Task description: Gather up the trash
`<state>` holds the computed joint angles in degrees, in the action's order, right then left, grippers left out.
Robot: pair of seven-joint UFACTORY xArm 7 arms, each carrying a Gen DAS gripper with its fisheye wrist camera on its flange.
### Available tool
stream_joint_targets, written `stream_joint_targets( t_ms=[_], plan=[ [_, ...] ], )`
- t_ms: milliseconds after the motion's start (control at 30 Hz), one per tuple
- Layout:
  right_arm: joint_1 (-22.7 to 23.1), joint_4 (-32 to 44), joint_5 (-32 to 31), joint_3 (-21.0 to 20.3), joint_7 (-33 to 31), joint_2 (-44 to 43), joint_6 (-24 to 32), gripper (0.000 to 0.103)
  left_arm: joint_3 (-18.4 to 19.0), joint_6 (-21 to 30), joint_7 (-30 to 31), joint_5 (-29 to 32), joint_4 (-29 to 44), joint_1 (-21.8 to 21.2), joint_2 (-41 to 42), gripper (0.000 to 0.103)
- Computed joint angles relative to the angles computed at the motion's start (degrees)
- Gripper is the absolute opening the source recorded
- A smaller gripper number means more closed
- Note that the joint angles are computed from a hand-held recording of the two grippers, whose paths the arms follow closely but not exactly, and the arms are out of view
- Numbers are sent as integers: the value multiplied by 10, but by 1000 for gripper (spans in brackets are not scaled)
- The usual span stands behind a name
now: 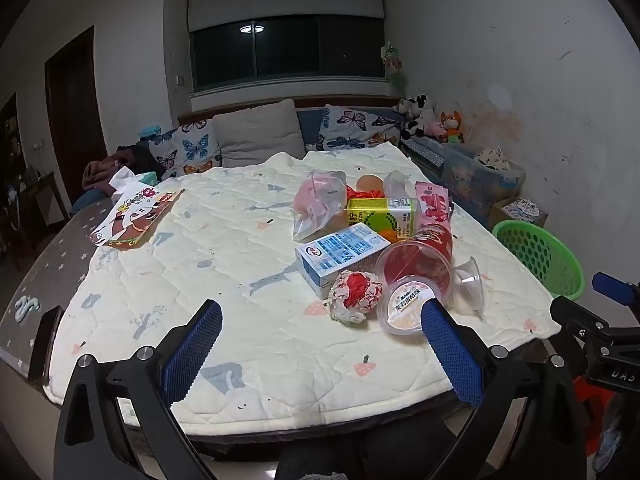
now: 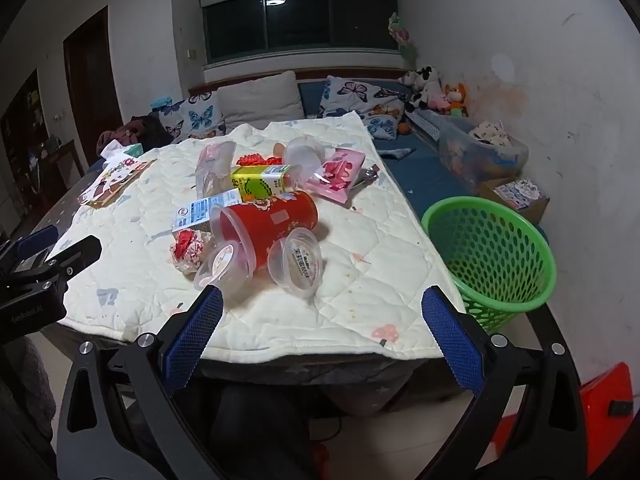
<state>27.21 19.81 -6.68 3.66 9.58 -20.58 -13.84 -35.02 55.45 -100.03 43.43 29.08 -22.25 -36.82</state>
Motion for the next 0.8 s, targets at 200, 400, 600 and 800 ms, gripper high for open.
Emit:
stream_joint_targets(
  t_ms=[200, 400, 600, 800],
  plan=[
    [8, 6, -1, -5, -4, -1, 12, 99, 3, -2, 1, 0, 0, -2, 1, 97],
    [3, -1, 1, 1, -4, 2, 5, 99, 5, -2, 5, -4, -4, -3, -4, 97],
    [8, 4, 0, -4, -4, 6, 7, 99, 4, -6, 1, -6, -8, -1, -6, 97],
    [-6, 6, 5, 14, -3, 9, 5, 99, 6, -9, 2, -9, -8, -1, -7, 97]
  ],
)
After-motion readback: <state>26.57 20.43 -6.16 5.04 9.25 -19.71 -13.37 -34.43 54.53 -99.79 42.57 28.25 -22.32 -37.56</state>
